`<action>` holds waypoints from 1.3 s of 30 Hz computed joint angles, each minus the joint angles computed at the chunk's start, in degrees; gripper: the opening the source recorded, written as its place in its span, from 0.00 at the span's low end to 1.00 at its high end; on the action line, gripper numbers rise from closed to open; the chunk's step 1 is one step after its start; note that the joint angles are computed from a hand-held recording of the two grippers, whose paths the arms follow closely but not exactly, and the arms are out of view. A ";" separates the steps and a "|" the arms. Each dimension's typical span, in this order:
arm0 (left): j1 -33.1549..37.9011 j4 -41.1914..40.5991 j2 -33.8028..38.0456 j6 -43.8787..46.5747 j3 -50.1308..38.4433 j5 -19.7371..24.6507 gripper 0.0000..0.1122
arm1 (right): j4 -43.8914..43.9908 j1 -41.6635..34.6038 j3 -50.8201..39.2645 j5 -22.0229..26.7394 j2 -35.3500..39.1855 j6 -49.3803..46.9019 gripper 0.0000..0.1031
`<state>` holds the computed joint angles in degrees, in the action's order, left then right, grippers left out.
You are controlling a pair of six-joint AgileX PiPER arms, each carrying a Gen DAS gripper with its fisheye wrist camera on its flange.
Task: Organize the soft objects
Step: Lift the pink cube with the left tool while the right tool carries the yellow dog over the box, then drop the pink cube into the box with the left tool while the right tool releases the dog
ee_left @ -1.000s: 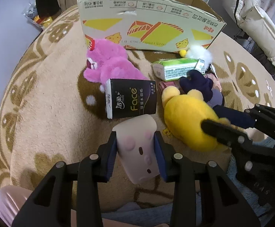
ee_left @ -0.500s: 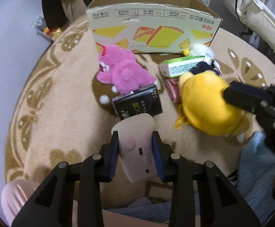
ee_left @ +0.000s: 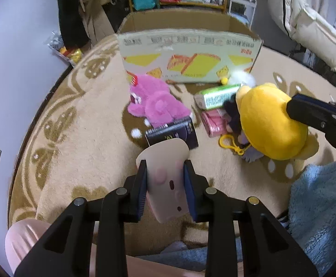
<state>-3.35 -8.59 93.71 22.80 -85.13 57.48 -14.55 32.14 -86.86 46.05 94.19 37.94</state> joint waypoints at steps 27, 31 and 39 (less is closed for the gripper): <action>2.69 -6.52 3.84 3.38 -13.33 -6.74 0.25 | -8.23 -4.37 -5.11 -1.87 -2.91 4.58 0.08; 0.84 -4.14 7.68 1.75 -20.34 -6.97 0.25 | -5.98 -6.63 -10.83 -1.68 -0.13 0.49 0.08; -0.75 -2.60 20.49 -2.81 -45.64 0.53 0.25 | -2.02 -9.79 -25.35 0.11 8.48 -7.18 0.08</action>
